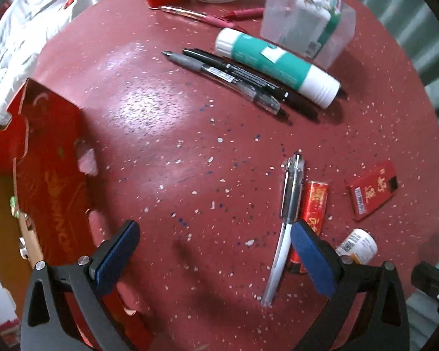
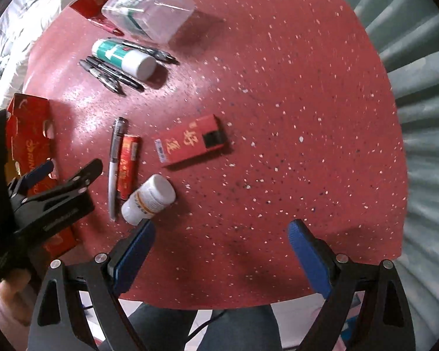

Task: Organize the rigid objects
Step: 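Move right gripper to orange-label white bottle while left gripper approaches silver pen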

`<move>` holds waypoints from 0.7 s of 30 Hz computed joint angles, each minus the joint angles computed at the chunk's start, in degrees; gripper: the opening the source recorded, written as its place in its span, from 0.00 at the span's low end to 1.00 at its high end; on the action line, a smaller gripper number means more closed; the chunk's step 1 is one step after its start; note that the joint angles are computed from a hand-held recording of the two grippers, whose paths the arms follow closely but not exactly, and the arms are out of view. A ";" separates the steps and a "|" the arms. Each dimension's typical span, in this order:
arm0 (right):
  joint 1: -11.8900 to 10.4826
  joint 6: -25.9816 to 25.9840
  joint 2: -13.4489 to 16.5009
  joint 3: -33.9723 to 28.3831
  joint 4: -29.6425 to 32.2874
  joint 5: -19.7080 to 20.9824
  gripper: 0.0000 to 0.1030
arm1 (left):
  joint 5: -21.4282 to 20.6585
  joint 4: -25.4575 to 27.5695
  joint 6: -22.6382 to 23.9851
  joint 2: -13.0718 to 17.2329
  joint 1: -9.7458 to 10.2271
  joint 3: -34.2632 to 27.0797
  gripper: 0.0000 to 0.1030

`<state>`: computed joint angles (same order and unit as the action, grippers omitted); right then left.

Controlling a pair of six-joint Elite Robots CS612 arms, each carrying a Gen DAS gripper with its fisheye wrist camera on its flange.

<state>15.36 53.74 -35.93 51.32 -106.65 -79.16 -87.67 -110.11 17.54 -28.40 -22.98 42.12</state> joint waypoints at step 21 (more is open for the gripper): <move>0.10 -0.39 2.67 -2.03 -2.07 5.41 0.90 | 3.65 -1.29 -4.94 2.09 0.80 -1.55 1.00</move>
